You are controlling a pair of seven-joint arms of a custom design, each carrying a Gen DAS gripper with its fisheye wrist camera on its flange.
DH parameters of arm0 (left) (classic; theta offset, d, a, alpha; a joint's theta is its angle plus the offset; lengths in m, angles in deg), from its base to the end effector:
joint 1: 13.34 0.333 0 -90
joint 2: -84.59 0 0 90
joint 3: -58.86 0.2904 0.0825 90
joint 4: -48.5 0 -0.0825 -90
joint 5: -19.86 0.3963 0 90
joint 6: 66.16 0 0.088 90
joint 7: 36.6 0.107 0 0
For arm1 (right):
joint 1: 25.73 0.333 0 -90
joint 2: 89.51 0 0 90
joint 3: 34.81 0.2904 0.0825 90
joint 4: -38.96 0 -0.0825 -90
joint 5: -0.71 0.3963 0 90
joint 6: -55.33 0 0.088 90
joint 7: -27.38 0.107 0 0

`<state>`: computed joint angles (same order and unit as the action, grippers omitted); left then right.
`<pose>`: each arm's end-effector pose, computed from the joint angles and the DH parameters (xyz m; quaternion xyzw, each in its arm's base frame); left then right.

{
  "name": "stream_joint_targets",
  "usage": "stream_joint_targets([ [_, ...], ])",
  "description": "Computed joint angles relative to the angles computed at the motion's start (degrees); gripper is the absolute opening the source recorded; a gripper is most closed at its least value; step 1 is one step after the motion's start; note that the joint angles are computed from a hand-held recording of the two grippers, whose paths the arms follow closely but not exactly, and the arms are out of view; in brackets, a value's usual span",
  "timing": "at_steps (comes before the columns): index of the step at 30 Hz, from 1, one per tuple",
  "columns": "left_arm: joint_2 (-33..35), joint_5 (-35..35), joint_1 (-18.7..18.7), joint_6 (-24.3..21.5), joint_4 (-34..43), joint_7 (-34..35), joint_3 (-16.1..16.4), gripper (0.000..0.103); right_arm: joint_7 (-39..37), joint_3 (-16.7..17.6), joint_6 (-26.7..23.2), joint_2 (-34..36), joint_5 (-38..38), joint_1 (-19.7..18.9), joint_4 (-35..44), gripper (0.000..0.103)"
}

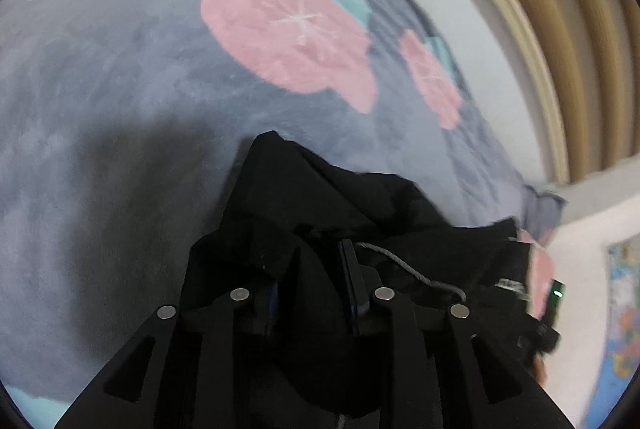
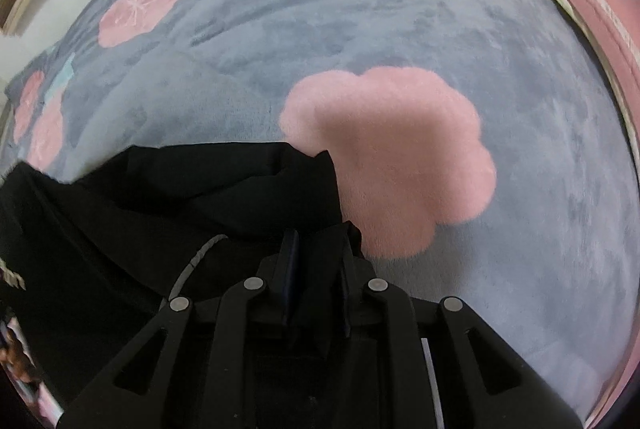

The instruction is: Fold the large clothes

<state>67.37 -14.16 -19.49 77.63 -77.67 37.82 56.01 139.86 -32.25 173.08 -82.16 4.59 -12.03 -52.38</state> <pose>0.5213 -0.0801 0.5452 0.7970 -0.4794 0.3655 0.0368 0.6151 0.1816 0.5600 -0.6497 0.7412 -0.0401 0.1643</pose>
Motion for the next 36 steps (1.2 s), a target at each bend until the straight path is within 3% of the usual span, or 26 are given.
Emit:
stream_joint_targets([
  [2, -2.66, -5.8, -1.15, -4.26, -0.29, 4.36, 3.18, 0.04, -1.25, -0.23, -1.45, -1.17, 3.18, -0.9, 0.12, 0.026],
  [4, -5.36, -10.32, -1.24, -8.99, -0.64, 7.59, 5.66, 0.045, -3.61, -0.61, -2.55, -3.35, 6.55, -1.97, -0.54, 0.039],
  [6, -9.23, -16.84, -1.49, -10.8, -2.71, 11.76, 8.22, 0.051, -5.56, -1.16, -2.5, -6.89, 9.23, -2.86, -2.47, 0.05],
  [8, -13.6, -22.08, -0.91, -11.31, -5.4, 13.87, 10.0, 0.06, -7.46, -1.93, -2.14, -10.76, 12.02, -3.64, -4.77, 0.054],
  [11, -15.89, -9.1, 4.55, -11.54, -4.45, 5.59, 4.91, 0.065, -10.14, -2.78, 0.02, -16.14, 14.26, -4.2, -8.6, 0.06],
  [12, -15.19, -4.9, 5.23, -11.95, -3.22, 4.43, 3.74, 0.065, -10.18, -2.54, 0.32, -16.75, 13.1, -4.17, -8.81, 0.069],
  [13, -14.03, -2.38, 5.21, -11.51, -2.19, 3.78, 3.01, 0.065, -10.4, -2.35, 0.11, -16.73, 12.05, -4.07, -8.45, 0.078],
  [16, -8.04, 1.23, 3.9, -10.32, 1.63, 2.75, 2.15, 0.065, -12.05, -2.2, 0.2, -15.36, 10.85, -3.7, -7.68, 0.078],
  [19, -1.4, 3.95, 3.26, -11.57, 6.42, 3.71, 1.78, 0.065, -13.36, -1.59, 1.18, -11.82, 9.12, -3.2, -5.56, 0.078],
  [21, 2.62, 1.99, 2.9, -12.3, 8.91, 6.22, 2.37, 0.065, -14.38, -1.4, 1.43, -8.85, 8.05, -3.07, -3.88, 0.078],
  [25, 8.86, 2.66, 4.66, -13.34, 13.43, 5.86, 1.17, 0.065, -17.28, -1.22, 1.44, -1.62, 8.63, -3.2, 0.89, 0.078],
  [27, 11.03, -2.04, 6.07, -14.55, 14.68, 9.44, 0.35, 0.065, -18.3, -1.07, 1.12, 1.29, 9.64, -3.56, 2.9, 0.078],
  [28, 12.52, -5.82, 5.25, -16.28, 15.69, 11.55, 1.59, 0.065, -18.98, -0.91, 0.69, 2.89, 11.37, -3.97, 3.97, 0.077],
  [29, 13.15, -5.58, 5.68, -16.03, 15.94, 10.97, 0.84, 0.065, -19.52, -0.68, 0.58, 3.83, 13.04, -4.33, 4.44, 0.073],
  [30, 13.74, -4.24, 5.92, -15.39, 16.28, 9.9, 0.09, 0.065, -20.13, -0.38, 0.79, 4.44, 14.6, -4.59, 4.59, 0.05],
  [31, 13.87, -2.9, 6.04, -14.48, 16.27, 9.25, -0.59, 0.065, -21.55, 0.1, 0.79, 4.77, 16.77, -4.92, 4.59, 0.037],
  [32, 13.44, -1.27, 6.06, -13.18, 15.69, 8.35, -1.2, 0.053, -21.08, 0.15, 1.88, 4.19, 15.45, -4.3, 3.79, 0.036],
  [33, 12.61, 0.98, 6.04, -12.24, 14.96, 7.38, -1.72, 0.033, -19.99, 0.02, 3.7, 3.02, 12.47, -3.32, 2.38, 0.027],
  [34, 11.27, 3.87, 5.96, -11.08, 13.85, 5.91, -2.24, 0.028, -18.94, -0.05, 5.53, 1.27, 8.99, -2.29, 0.54, 0.021],
  [36, 6.42, 5.66, 5.53, -6.97, 9.58, 3.73, -2.58, 0.02, -14.93, -0.23, 8.71, -2.84, 1.81, -0.71, -3.04, 0.02],
])
